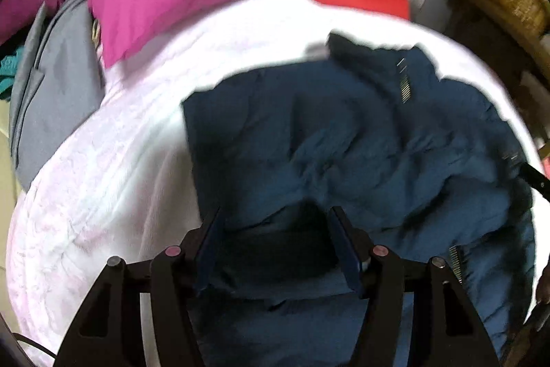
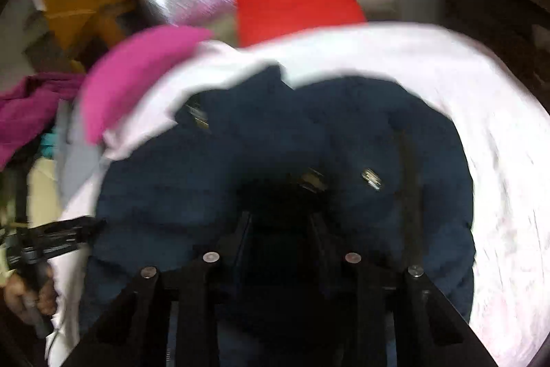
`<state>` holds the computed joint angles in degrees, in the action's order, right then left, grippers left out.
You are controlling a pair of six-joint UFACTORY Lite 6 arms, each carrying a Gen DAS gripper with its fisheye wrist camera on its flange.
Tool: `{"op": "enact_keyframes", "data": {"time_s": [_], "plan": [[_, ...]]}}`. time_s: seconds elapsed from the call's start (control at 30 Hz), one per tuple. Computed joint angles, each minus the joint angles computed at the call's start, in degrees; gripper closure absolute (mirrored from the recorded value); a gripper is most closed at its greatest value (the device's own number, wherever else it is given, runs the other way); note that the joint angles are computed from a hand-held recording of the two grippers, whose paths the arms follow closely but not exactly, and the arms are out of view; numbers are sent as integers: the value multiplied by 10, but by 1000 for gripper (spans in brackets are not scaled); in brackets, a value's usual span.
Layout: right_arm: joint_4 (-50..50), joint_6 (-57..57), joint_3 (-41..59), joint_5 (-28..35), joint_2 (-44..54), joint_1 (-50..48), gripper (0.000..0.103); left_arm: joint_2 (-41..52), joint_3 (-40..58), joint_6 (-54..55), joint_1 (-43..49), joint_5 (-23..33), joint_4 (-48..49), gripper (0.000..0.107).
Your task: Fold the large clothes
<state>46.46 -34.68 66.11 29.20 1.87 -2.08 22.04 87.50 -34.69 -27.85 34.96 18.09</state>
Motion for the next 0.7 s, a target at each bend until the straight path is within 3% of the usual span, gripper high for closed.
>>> {"op": "enact_keyframes", "data": {"time_s": [0.1, 0.23, 0.3, 0.4, 0.5, 0.57, 0.7], "plan": [[50, -37, 11, 27, 0, 26, 67, 9, 10, -31, -19, -7, 24, 44], [-47, 52, 38, 29, 71, 86, 66, 73, 50, -35, -38, 26, 18, 44], [-18, 31, 15, 22, 69, 77, 67, 85, 55, -50, -45, 30, 36, 43], [15, 19, 6, 64, 46, 47, 67, 83, 69, -27, -45, 50, 17, 43], [36, -17, -32, 105, -15, 7, 64, 16, 1, -2, -36, 25, -6, 43], [56, -51, -60, 146, -52, -43, 38, -51, -72, 0, -36, 5, -8, 43], [71, -110, -139, 265, -171, -199, 35, -240, -266, -39, -64, -3, 45, 42]]}}
